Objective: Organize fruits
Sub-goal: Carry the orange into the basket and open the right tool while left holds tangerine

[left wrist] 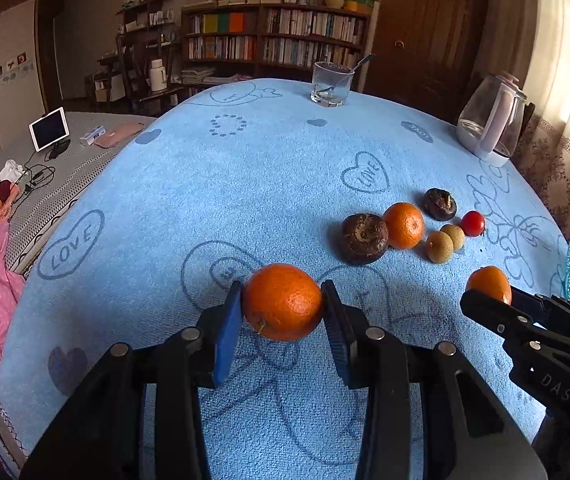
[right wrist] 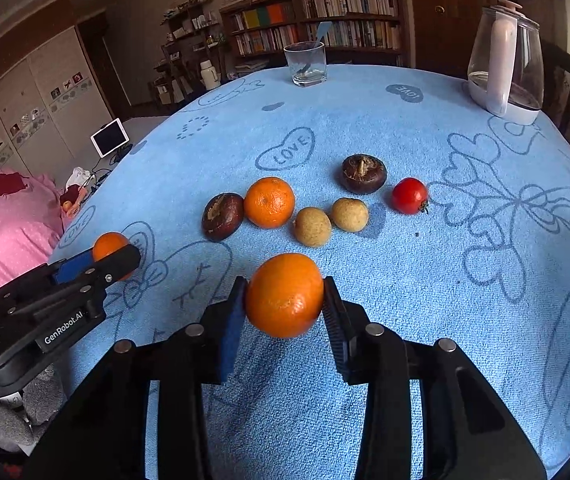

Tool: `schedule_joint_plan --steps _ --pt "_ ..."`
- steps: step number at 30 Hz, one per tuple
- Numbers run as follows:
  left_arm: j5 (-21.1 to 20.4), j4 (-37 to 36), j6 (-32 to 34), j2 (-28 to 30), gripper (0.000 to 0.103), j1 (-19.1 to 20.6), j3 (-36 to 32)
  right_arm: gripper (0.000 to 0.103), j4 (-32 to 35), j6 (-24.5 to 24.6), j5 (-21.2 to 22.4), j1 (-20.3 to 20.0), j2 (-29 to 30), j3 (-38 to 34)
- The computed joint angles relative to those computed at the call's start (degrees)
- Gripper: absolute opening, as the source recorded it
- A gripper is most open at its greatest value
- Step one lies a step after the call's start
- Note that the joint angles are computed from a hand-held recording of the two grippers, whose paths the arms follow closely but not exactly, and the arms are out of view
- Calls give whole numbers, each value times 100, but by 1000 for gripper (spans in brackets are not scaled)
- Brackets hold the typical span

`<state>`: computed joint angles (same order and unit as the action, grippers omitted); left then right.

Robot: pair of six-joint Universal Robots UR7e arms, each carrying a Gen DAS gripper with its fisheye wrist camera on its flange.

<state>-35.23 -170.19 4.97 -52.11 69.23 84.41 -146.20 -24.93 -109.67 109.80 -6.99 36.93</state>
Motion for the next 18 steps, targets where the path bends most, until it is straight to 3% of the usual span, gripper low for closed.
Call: schedule_joint_plan --steps 18 --pt "-13 -182 293 45 40 -132 105 39 -1012 275 27 -126 -784 1120"
